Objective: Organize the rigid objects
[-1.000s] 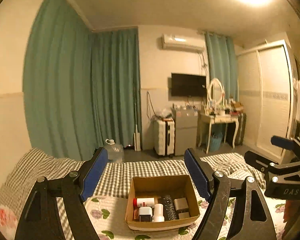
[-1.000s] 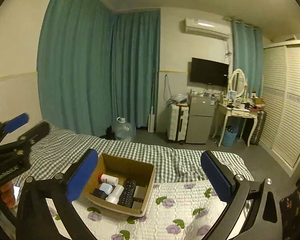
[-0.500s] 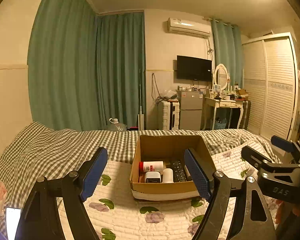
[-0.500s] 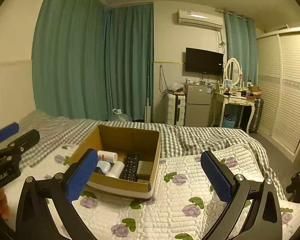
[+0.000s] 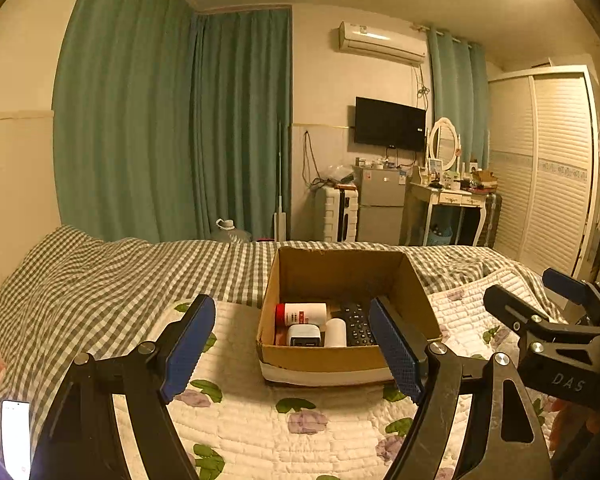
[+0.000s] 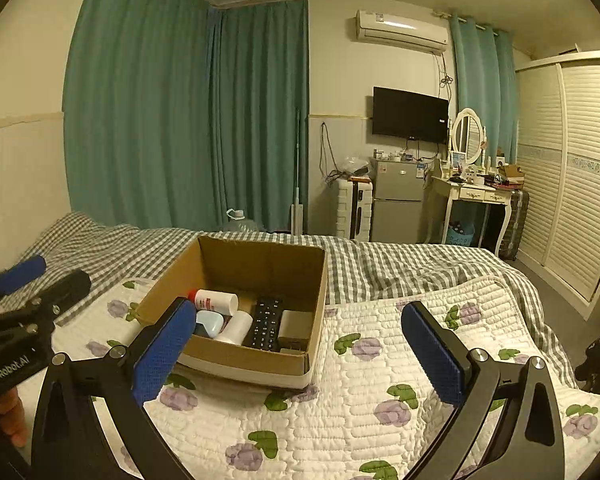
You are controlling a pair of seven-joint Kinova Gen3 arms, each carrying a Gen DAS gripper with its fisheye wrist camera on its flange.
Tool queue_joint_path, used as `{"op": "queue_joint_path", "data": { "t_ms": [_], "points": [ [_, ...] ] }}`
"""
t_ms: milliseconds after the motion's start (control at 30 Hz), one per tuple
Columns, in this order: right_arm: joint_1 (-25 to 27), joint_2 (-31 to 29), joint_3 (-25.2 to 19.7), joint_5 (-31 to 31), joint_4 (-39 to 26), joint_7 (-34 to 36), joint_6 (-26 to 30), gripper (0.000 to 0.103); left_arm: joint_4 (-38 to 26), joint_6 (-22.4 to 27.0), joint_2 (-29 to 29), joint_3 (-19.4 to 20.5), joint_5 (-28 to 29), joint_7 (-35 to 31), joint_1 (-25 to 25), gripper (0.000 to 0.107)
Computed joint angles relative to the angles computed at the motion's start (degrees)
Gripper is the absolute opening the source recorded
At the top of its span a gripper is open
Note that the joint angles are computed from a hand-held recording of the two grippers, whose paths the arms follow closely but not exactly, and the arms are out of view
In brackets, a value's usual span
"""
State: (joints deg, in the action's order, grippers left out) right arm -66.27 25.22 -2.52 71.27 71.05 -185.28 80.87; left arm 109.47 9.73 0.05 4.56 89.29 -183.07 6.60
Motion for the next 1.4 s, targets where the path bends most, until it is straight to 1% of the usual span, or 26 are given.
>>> {"op": "queue_joint_path", "data": {
  "t_ms": [133, 233, 367, 567, 767, 867, 900, 1067, 1167, 1300, 1400],
  "points": [
    [0.31, 0.04, -0.07, -0.61, -0.28, 0.42, -0.18, 0.103, -0.38, 0.19, 0.19, -0.07, -4.41, 4.54, -0.1, 0.082],
    [0.41, 0.17, -0.01, -0.89, -0.29, 0.26, -0.54, 0.103, -0.59, 0.06, 0.34, 0.02, -5.98, 6.08, -0.1, 0.082],
    [0.42, 0.52, 0.2, -1.26, -0.72, 0.73, -0.51, 0.103, -0.6, -0.04, 0.43, 0.09, -5.62, 5.94, -0.16, 0.082],
    [0.39, 0.55, 0.4, -1.54, -0.84, 0.53, -0.48, 0.103, -1.19, 0.31, 0.89, 0.18, -11.04, 12.35, -0.59, 0.082],
    [0.54, 0.57, 0.37, -2.1, -1.08, 1.27, -0.66, 0.103, -1.24, 0.58, 0.92, 0.34, -10.64, 11.75, -1.03, 0.082],
    [0.51, 0.91, 0.5, -2.29, -1.46, 1.88, -0.66, 0.103, -0.98, 0.24, 0.88, 0.45, -7.93, 9.49, -1.06, 0.082],
    [0.51, 1.07, 0.56, -2.4, -1.72, 2.19, -0.65, 0.103, -0.95, 0.18, 0.85, 0.45, -7.94, 9.59, -0.98, 0.082],
    [0.37, 1.3, 0.91, -2.69, -2.05, 2.39, -0.63, 0.103, -1.1, -0.22, 0.9, 0.51, -10.01, 11.71, -0.76, 0.082],
    [0.33, 1.44, 1.1, -2.87, -2.2, 2.11, -0.66, 0.103, -1.08, -0.22, 0.87, 0.54, -9.96, 11.65, -0.8, 0.082],
    [0.16, 1.5, 1.29, -2.76, -2.11, 1.81, -0.57, 0.103, -1.09, -0.02, 0.83, 0.6, -12.43, 13.76, -0.76, 0.082],
    [0.15, 1.47, 1.27, -2.85, -2.11, 1.86, -0.49, 0.103, -1.04, -0.08, 0.8, 0.7, -12.5, 13.86, -0.74, 0.082]
  ]
}}
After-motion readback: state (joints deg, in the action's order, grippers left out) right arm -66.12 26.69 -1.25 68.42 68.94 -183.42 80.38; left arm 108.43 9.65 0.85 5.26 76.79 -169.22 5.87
